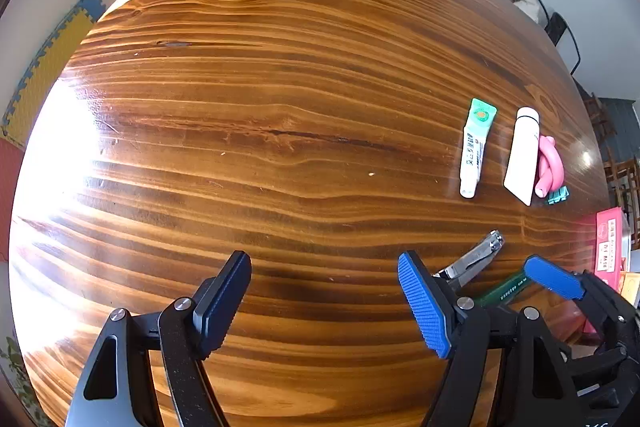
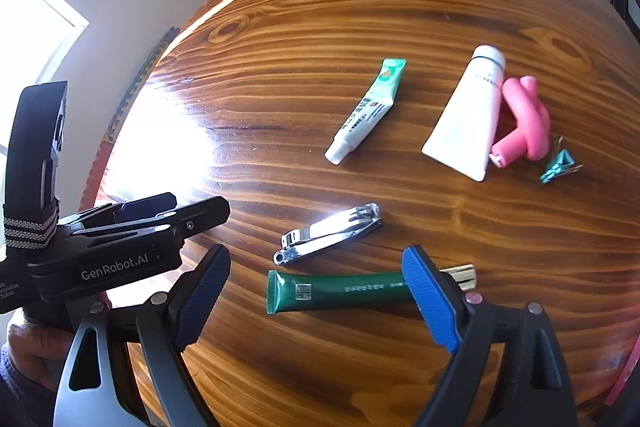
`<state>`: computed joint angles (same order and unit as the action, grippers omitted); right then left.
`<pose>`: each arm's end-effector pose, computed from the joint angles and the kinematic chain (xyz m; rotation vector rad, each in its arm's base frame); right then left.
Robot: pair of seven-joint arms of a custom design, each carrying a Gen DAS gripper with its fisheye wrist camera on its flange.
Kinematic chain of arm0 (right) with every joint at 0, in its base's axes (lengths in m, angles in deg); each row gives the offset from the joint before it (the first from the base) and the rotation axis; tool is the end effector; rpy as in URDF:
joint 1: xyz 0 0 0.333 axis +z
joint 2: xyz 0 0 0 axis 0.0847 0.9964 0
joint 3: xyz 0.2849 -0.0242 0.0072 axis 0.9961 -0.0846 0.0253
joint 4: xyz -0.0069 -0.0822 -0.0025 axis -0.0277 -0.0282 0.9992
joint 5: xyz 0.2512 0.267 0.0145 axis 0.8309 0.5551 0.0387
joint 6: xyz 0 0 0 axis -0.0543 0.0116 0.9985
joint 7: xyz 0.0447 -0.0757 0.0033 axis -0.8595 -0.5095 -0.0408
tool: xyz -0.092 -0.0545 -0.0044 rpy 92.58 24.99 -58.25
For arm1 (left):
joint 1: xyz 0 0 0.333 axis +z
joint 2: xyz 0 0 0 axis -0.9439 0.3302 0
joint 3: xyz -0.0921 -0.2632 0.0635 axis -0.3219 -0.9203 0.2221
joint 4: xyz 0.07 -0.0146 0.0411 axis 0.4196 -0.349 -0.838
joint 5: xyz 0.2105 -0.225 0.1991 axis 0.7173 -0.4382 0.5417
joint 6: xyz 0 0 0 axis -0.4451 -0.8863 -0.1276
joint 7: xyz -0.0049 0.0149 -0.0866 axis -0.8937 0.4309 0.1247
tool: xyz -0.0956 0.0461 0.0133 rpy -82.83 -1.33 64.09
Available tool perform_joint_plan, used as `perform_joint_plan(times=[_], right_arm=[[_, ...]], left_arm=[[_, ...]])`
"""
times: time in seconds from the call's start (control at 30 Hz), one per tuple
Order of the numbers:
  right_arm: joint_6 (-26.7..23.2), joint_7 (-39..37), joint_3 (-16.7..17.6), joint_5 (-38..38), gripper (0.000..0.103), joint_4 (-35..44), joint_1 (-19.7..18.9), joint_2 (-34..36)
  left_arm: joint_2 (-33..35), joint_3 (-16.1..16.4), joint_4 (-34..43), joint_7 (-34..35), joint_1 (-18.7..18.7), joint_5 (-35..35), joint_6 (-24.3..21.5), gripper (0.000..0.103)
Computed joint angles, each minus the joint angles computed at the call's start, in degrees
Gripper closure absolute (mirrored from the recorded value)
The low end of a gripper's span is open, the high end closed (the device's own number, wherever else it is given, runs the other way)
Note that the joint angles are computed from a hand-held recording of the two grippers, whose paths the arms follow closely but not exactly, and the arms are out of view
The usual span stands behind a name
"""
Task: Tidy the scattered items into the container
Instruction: 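Grasp the silver nail clipper with the right tool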
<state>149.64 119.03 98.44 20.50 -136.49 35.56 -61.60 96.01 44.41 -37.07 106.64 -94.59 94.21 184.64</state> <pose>0.5143 0.4210 0.3503 -2.2446 1.4565 0.1609 0.4825 -0.3787 0.3433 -2.4297 1.7891 -0.4562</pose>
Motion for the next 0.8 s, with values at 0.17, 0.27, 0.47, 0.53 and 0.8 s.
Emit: perform_joint_plan(times=[0.17,0.27,0.47,0.53,0.8], right_arm=[[-2.36,1.23,0.1,0.74,0.013,3.78,0.06,3.06],[-3.14,2.61,-0.46,-0.22,0.013,5.73,0.84,4.54],[-4.54,5.63,-2.48,-4.82,0.013,10.65,3.2,8.01],[-4.45,6.89,-3.3,-6.89,0.013,11.84,4.17,8.79],[-3.84,12.25,-7.87,-19.56,0.04,13.17,9.01,9.77]], left_arm=[[0.03,0.23,-0.26,-0.23,0.19,0.1,0.41,0.025],[0.03,0.23,-0.46,-0.32,0.32,-0.06,0.43,0.025],[-1.44,0.27,-3.05,0.18,1.35,-0.75,1.41,0.025],[-1.53,0.31,-3.16,-0.02,1.38,-0.7,1.31,0.025],[-1.05,0.25,-2.17,-0.44,1.22,-0.44,0.56,0.025]])
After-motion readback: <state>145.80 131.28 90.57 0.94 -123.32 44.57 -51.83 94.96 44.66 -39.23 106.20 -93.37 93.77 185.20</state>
